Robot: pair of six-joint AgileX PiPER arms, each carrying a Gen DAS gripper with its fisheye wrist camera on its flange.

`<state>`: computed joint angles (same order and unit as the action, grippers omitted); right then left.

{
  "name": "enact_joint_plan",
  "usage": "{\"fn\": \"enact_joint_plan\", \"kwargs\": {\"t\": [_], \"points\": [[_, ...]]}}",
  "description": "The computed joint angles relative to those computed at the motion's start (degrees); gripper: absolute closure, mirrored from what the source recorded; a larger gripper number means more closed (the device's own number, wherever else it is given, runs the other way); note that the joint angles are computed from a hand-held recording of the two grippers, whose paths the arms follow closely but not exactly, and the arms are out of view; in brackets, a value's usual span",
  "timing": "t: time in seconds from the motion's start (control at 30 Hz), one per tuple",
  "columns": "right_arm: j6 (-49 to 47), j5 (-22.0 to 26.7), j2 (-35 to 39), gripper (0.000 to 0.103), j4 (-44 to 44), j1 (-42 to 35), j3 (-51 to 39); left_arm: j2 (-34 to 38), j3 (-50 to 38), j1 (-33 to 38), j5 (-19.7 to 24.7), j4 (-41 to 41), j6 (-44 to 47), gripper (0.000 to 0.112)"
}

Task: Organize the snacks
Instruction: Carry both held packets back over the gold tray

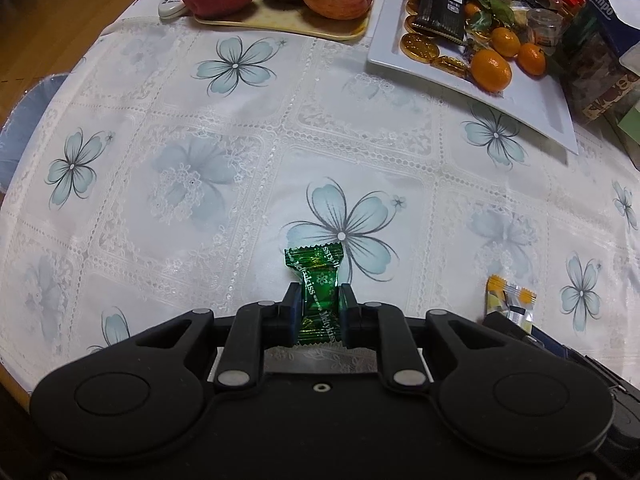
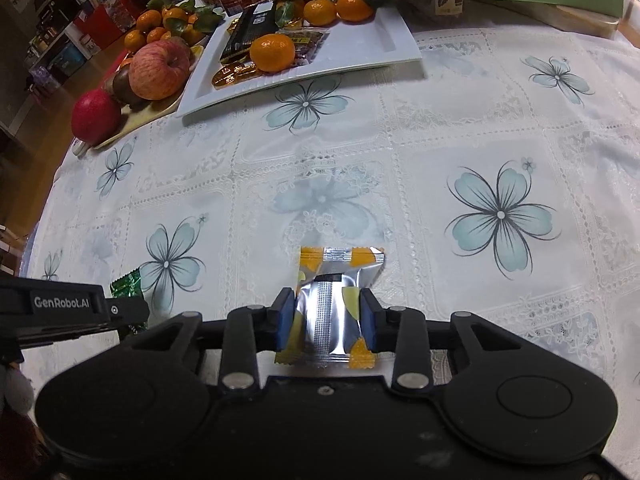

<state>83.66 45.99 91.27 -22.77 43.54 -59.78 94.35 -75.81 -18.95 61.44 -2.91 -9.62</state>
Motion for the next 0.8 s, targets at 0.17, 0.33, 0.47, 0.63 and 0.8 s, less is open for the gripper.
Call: {"fn": "enact_joint_plan", "kwargs": {"t": [0.17, 0.33, 0.47, 0.63, 0.8], "points": [[1.50, -3.26, -4.12, 0.069, -0.06, -1.11, 2.99, -0.57, 0.12, -0.06, -0.06, -0.28, 0.42, 0.088], [6.40, -4.82, -11.09, 0.069, -3.79, -0.56, 7.16, -3.88, 1.78, -0.02, -1.33, -1.71, 1.88, 0.088], [12.32, -2.03, -15.92, 0.068, -9.79, 3.55, 9.08, -10.78, 6.41, 0.40, -2.84, -4.32, 4.81, 0.088], [20.43, 8.98, -19.28, 0.068, -19.04, 16.41, 9.38, -21.15, 14.35, 2.24, -3.68, -8.81, 8.84, 0.088], [28.63, 23.43, -18.74, 0.068, -26.34, 33.48, 7.93, -31.47, 22.63, 3.56, -2.19, -9.57, 10.83, 0.088]]}}
